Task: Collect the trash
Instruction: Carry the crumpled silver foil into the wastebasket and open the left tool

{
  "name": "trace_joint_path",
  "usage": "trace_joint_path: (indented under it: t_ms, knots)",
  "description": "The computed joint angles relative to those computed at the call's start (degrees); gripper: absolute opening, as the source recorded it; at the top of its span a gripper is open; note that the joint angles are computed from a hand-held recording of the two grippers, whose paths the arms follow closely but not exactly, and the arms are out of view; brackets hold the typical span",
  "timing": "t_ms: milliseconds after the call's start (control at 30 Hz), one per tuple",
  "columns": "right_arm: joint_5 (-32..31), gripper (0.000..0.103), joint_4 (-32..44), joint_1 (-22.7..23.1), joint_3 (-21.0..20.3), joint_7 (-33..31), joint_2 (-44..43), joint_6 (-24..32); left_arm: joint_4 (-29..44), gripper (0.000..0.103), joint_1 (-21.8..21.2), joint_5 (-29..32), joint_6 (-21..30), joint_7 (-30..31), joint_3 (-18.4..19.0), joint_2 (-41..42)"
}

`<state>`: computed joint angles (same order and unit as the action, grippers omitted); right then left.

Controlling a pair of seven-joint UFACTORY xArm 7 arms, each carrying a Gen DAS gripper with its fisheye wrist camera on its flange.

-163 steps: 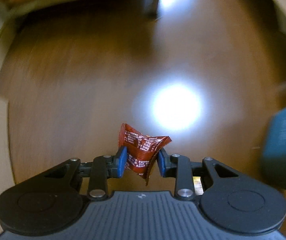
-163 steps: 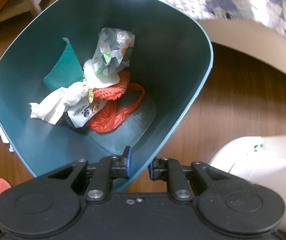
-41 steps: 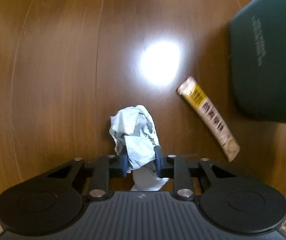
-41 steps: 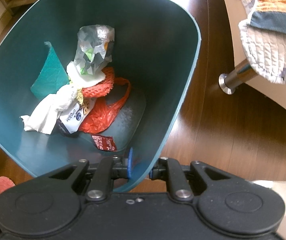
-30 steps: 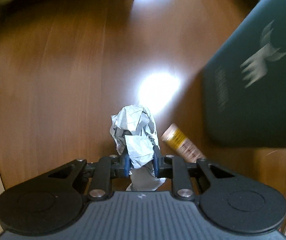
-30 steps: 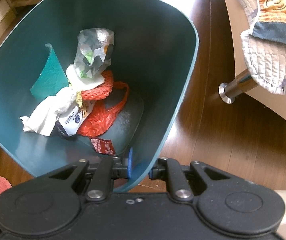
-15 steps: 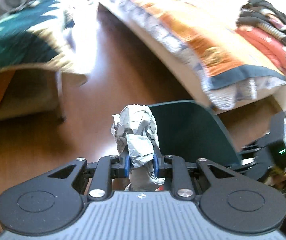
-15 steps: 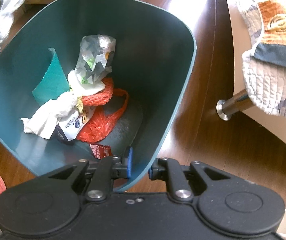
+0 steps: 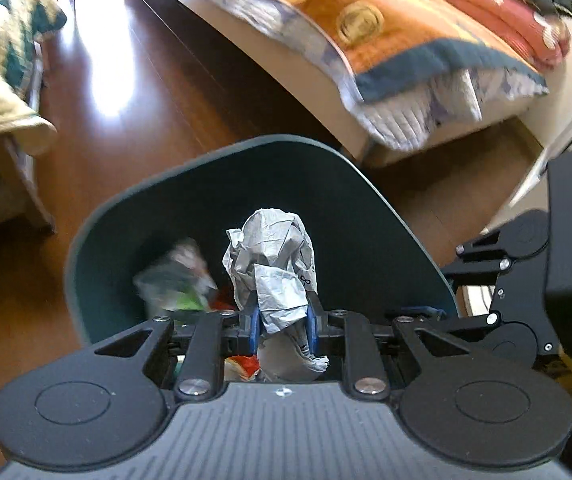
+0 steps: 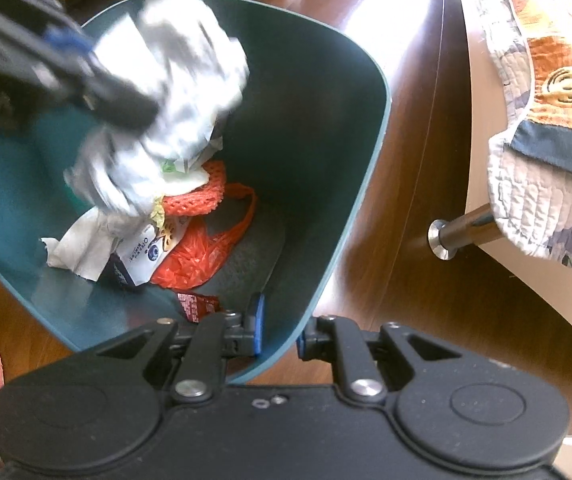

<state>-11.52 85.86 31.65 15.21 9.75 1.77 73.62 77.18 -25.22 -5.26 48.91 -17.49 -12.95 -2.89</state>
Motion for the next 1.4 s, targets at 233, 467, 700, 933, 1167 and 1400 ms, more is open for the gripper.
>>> trace_joint_path:
  t_ms: [233,467,700,933,1167,1400]
  knots:
    - [-1.0,0.014,-0.3,0.4,0.2,1.2,0.2,-0.5,4.6,0.021,-1.7,1.2,4.9,1.3,-0.8,6.8]
    - [-0.9,0.014,-0.9,0.5,0.2,1.6,-0.3,-0.6,6.9,0.021,-3.6,3.6,7.8,0.8,-0.5,10.5]
    - [-0.9,0.014,-0.9,0.6,0.4,2.0,-0.4,-0.3,6.8,0.040,-3.6,2.3,7.5,1.2,-0.2,10.6]
    - [-1.1,0.014,0.1,1.1,0.6,2.9,0.1,0.9,2.9,0.063,-2.7,0.3,3.4,3.7,-0.4,5.5]
    - [-3.0,0.013,-0.2,1.6,0.8,4.0,-0.4,1.1,-6.5,0.071,0.4,-4.5,-0.2,9.7,1.9,-7.1]
    - [-2.7,0.012,1.2,1.2,0.6,5.3,-0.5,3.9,-16.5,0.076,6.6,-1.6,1.0,5.6,3.9,-16.4]
